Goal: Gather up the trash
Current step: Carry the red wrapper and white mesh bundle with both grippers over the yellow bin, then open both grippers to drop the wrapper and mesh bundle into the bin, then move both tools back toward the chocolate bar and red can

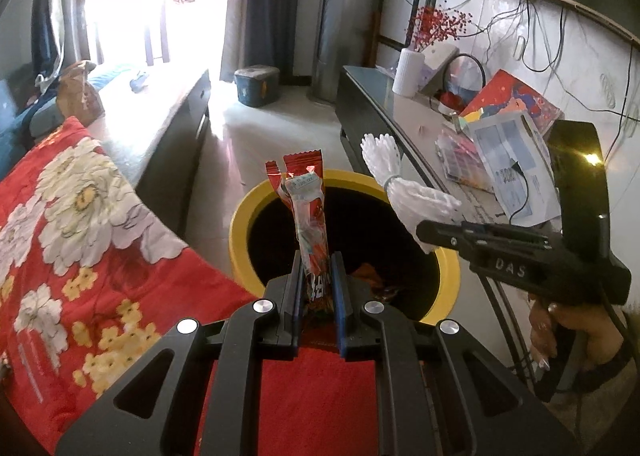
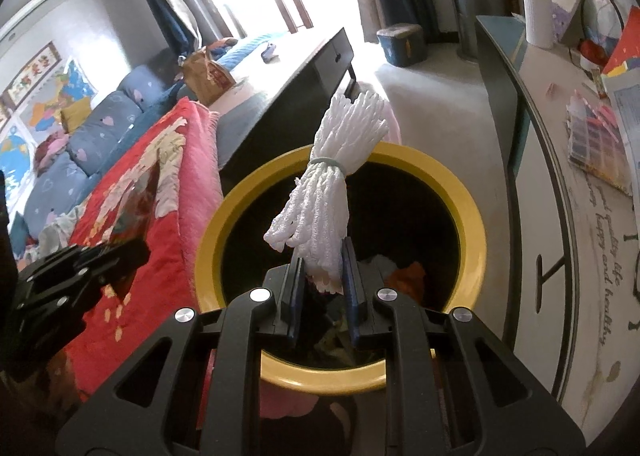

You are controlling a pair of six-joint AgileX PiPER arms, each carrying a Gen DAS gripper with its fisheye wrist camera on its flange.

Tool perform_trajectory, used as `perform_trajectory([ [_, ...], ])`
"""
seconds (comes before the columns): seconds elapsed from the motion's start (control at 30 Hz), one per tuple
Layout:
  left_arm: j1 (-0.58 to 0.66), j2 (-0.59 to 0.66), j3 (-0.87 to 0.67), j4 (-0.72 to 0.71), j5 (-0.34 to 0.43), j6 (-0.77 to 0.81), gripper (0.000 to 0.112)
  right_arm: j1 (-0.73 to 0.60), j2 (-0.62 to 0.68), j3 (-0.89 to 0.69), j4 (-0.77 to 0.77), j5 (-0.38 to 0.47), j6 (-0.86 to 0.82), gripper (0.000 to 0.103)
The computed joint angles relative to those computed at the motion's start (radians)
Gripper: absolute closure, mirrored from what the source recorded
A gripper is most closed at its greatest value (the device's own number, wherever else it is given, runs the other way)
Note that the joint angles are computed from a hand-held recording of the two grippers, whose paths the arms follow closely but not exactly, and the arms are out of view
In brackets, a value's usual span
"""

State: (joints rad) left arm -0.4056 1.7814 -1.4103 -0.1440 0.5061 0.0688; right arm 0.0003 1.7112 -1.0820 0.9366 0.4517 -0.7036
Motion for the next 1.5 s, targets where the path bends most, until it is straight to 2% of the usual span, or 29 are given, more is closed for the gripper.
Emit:
perform_trajectory([
  [0.07,0.001,0.033,-0.039,-0.021,0.009,0.021,0.099,-0.005,0.003,0.003,-0.003,0.002,0.003,0.088],
  [0.1,-0.001,0.042,-0.049,-0.022,0.008,0.022,0.098,-0.007,0.005,0.005,-0.007,0.002,0.01,0.083],
  [0.17,0.0,0.074,-0.086,-0.005,0.023,0.005,0.076,-0.01,0.006,0.008,-0.017,-0.006,0.038,0.072],
  [0.2,0.002,0.079,-0.094,0.001,0.03,-0.006,0.054,-0.01,0.001,0.013,-0.02,-0.013,0.046,0.062],
  [0.23,0.004,0.082,-0.098,0.005,0.03,-0.019,0.045,-0.006,-0.004,0.017,-0.036,-0.028,0.071,0.057],
  [0.3,0.016,0.063,-0.07,-0.02,0.006,-0.01,0.04,-0.006,-0.016,0.029,-0.023,-0.047,0.067,0.054],
  [0.33,0.019,0.045,-0.046,0.001,-0.015,-0.034,0.031,-0.005,-0.02,0.033,-0.005,-0.052,0.05,0.053],
  [0.37,0.023,0.031,-0.026,0.012,-0.031,-0.047,0.028,0.0,-0.025,0.038,0.004,-0.061,0.041,0.05],
  [0.6,0.074,-0.109,0.137,0.193,-0.132,-0.251,0.023,0.083,-0.078,0.074,0.168,-0.124,-0.131,0.039],
  [0.73,0.14,-0.184,0.211,0.236,-0.159,-0.299,0.023,0.15,-0.097,0.072,0.206,-0.135,-0.19,0.037],
  [0.83,0.175,-0.234,0.261,0.327,-0.175,-0.376,0.023,0.194,-0.102,0.064,0.206,-0.134,-0.2,0.033],
  [1.07,0.286,-0.33,0.351,0.355,-0.197,-0.39,0.021,0.332,-0.094,0.017,0.038,-0.151,-0.052,0.029],
  [1.17,0.342,-0.359,0.379,0.308,-0.206,-0.338,0.02,0.385,-0.075,-0.021,-0.059,-0.151,0.041,0.028],
  [1.3,0.386,-0.383,0.403,0.359,-0.211,-0.372,0.02,0.446,-0.046,-0.069,-0.151,-0.138,0.139,0.028],
  [1.5,0.473,-0.402,0.426,0.302,-0.217,-0.303,0.02,0.529,0.007,-0.149,-0.272,-0.115,0.26,0.027],
])
